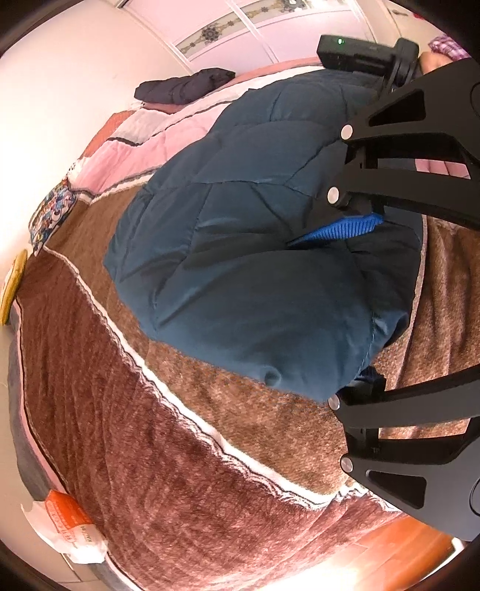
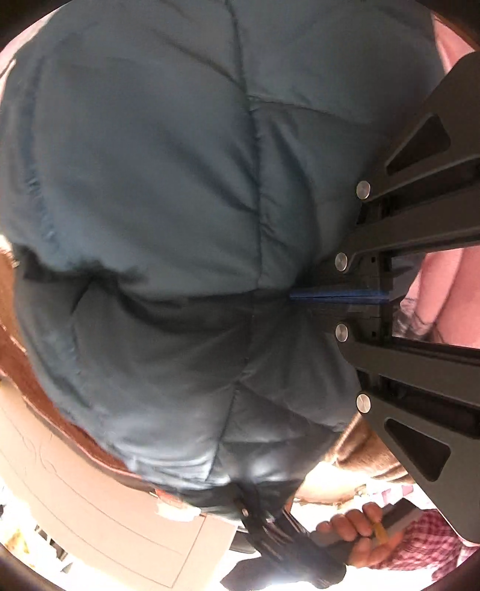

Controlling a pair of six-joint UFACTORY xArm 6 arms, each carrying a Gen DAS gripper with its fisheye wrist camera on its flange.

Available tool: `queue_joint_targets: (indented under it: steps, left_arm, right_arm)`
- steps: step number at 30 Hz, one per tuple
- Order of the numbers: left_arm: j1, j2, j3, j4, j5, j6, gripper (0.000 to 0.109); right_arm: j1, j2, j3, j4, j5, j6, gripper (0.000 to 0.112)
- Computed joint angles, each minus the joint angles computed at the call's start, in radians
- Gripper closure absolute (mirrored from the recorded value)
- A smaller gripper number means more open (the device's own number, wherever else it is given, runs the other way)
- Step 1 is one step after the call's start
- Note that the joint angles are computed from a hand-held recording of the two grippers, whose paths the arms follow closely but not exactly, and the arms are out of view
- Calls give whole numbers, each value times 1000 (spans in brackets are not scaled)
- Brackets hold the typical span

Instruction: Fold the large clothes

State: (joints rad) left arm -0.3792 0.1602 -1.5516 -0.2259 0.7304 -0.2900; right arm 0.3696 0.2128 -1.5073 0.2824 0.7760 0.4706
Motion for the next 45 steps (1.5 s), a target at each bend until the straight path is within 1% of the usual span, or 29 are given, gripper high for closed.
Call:
queue_joint_targets:
  steps: [4, 5, 6, 9, 12, 15, 19, 23, 28, 29, 31, 33, 35, 36, 39, 41, 43, 45]
  left_arm:
    - [-6, 0, -2, 27, -7, -11, 62]
    - [-8, 0, -2, 36, -9, -12, 65]
    - [-8, 0, -2, 42, -14, -12, 69]
    - [-8, -4, -2, 49, -16, -9, 74]
    - [-6, -10, 4, 43, -22, -5, 75]
    - [-12, -14, 12, 61, -37, -15, 75]
    - [-19, -37, 34, 51, -56, 5, 77]
    - [-35, -68, 50, 67, -89, 23, 79]
    - [-63, -93, 41, 127, -115, 13, 81]
    - [-67, -94, 33, 132, -114, 16, 81]
    - [-77, -98, 20, 148, -115, 27, 81]
    - [-93, -100, 7, 187, -120, 21, 82]
    - [-106, -96, -13, 210, -125, 15, 82]
    - [-117, -94, -27, 231, -129, 11, 82]
    - [-148, -79, -78, 279, -126, 10, 83]
    - [-170, -64, -115, 307, -124, 15, 83]
    - [-198, -43, -166, 326, -119, 32, 83]
    - [-234, -8, -237, 328, -112, 71, 83]
  right_arm:
    - [1, 38, -39, -32, 10, -1, 112]
    - [1, 44, -45, -34, 9, 1, 112]
    - [0, 47, -50, -28, 9, 4, 112]
    - [2, 30, -42, -17, 4, 25, 112]
    - [19, -89, 66, -28, -25, 9, 112]
    - [42, -141, 117, -7, -40, -13, 112]
    - [47, -106, 113, -6, -11, -2, 112]
    - [49, -51, 69, -54, -1, 17, 112]
    - [49, -67, 83, -35, -12, 22, 112]
    - [53, -88, 97, -28, -21, 27, 112]
    - [51, -181, 179, -67, -91, 41, 112]
    - [35, -300, 265, -215, -129, 147, 112]
    - [0, -393, 340, -334, -136, 255, 112]
    - [-24, -437, 379, -364, -135, 294, 112]
    - [-76, -513, 470, -395, -123, 344, 112]
    - [-109, -521, 518, -388, -132, 358, 112]
    - [-132, -496, 547, -294, -193, 303, 112]
    - [-128, -463, 557, -243, -247, 282, 112]
